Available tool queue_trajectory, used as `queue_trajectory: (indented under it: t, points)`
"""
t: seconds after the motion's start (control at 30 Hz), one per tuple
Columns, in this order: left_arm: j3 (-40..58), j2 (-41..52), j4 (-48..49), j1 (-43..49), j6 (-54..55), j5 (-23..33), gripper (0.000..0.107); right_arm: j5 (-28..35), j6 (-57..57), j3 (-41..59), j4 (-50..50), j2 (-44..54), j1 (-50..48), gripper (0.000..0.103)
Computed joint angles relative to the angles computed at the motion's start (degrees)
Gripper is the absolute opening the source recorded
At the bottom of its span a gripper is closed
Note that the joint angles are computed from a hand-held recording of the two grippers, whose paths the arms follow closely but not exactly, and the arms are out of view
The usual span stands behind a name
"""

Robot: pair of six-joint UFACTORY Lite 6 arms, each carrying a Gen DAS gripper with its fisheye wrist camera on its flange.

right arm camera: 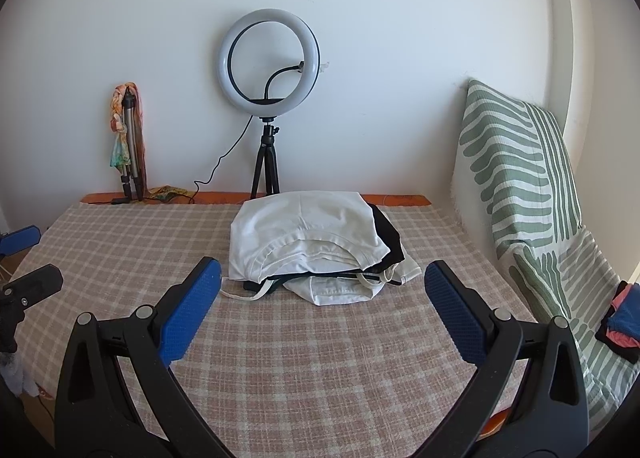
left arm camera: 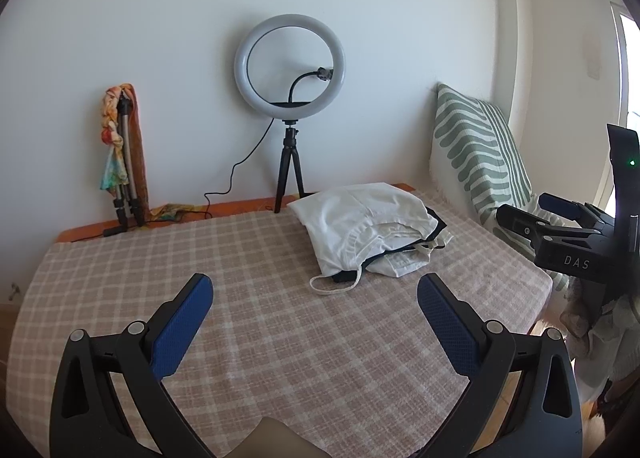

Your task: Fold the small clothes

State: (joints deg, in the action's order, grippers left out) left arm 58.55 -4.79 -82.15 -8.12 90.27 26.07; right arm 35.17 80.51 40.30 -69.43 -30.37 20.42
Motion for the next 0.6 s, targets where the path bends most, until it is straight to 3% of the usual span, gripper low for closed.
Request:
queue_trajectory:
  t: [0.6]
  points:
    - [-0.36,-0.56,0.25,-0.26,-0.98,-0.63,0.102,-0.20,0.66,1.10,-0.46,1.84,0.53,0.103]
